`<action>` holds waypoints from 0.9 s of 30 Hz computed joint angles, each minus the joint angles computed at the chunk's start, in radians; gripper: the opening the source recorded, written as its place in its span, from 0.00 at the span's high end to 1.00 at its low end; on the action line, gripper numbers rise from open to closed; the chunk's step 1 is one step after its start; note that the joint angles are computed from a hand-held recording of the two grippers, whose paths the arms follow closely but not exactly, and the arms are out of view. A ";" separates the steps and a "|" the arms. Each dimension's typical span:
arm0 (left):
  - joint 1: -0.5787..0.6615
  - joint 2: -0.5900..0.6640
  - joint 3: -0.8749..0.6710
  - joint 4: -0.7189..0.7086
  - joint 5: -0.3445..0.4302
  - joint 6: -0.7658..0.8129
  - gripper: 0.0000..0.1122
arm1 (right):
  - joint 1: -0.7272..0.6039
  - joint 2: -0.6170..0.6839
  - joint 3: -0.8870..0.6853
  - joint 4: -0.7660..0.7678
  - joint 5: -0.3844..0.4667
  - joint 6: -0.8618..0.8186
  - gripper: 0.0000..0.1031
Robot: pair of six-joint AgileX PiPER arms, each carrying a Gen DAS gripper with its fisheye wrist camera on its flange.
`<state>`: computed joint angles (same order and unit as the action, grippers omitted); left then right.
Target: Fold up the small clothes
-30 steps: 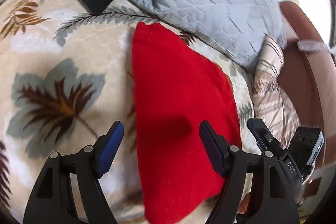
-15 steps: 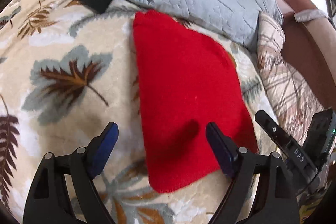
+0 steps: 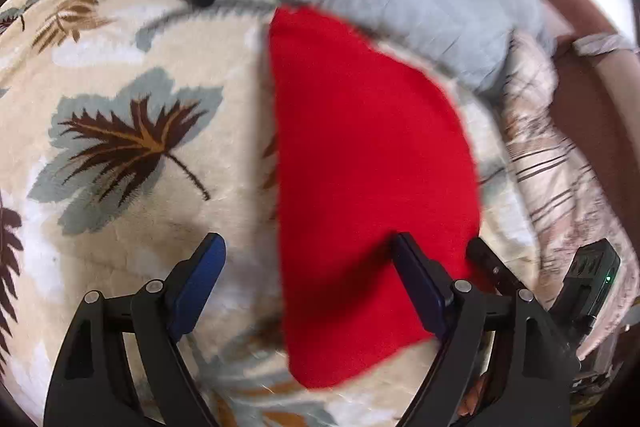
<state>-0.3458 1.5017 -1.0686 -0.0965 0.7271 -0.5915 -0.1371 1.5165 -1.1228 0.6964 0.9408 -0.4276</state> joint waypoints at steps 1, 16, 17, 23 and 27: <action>0.020 0.014 0.001 -0.057 0.002 0.055 0.22 | 0.012 0.018 0.001 -0.020 -0.003 0.014 0.66; 0.234 0.119 -0.086 -0.505 0.071 0.444 0.23 | 0.071 0.202 -0.208 -0.009 0.010 0.036 0.52; 0.258 0.114 -0.076 -0.550 0.080 0.486 0.23 | 0.052 0.202 -0.220 0.002 0.029 0.025 0.52; 0.404 0.101 0.040 -0.881 0.129 0.727 0.23 | -0.119 0.258 -0.287 0.147 0.178 -0.019 0.29; 0.385 0.136 0.042 -0.918 0.143 0.752 0.23 | -0.127 0.321 -0.315 0.176 0.238 0.002 0.21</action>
<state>0.0396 1.6381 -1.0263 -1.0142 0.8704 0.1605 -0.2636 1.8380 -1.4376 0.8727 1.1783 -0.4256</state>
